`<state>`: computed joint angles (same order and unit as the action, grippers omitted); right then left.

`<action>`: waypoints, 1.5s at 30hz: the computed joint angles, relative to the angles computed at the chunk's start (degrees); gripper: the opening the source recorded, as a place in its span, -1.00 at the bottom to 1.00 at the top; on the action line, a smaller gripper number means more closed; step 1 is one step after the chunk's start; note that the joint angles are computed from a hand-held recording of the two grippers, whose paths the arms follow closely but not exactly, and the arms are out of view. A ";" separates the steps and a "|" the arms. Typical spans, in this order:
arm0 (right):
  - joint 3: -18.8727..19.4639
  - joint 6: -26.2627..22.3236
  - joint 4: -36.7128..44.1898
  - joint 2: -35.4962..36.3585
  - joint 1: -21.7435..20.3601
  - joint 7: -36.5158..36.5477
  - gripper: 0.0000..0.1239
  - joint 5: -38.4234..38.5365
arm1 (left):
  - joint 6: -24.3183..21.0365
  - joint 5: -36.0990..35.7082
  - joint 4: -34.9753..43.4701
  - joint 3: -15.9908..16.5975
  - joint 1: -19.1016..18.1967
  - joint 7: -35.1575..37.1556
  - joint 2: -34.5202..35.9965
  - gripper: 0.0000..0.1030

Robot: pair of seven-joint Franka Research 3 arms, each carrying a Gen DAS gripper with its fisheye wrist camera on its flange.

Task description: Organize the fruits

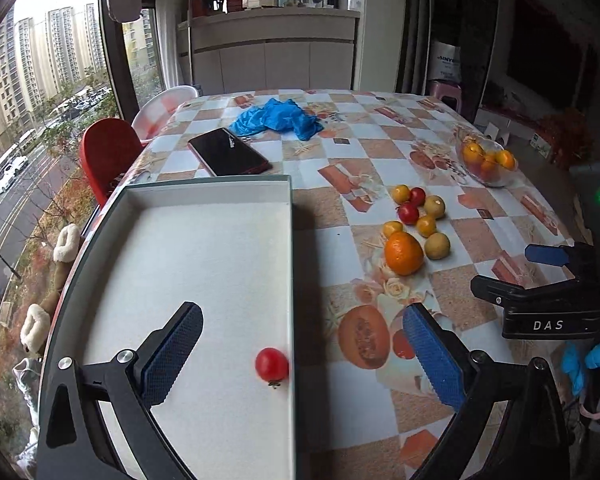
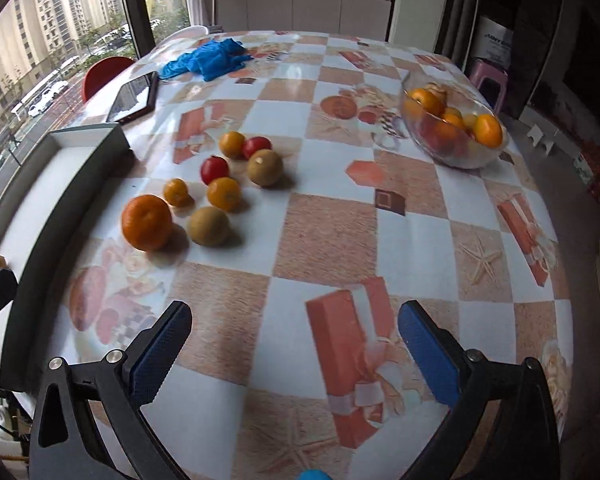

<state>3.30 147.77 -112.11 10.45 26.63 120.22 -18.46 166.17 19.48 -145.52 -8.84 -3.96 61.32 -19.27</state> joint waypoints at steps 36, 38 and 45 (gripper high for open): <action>-1.17 13.48 -12.56 -5.47 -5.14 11.22 0.66 -11.02 | -1.54 20.54 9.24 -2.94 -3.45 -25.89 15.17 0.98; -1.17 13.47 -12.57 -5.48 -5.14 11.23 0.66 -11.03 | -1.54 20.51 9.27 -2.92 -3.46 -25.83 15.20 0.98; -1.17 13.46 -12.56 -5.47 -5.13 11.22 0.66 -11.01 | -1.52 20.55 9.19 -2.93 -3.48 -25.92 15.13 0.98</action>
<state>2.13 161.22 -124.66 4.98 21.50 131.44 -29.48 164.65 40.02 -136.33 -11.77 -7.44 35.40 -4.14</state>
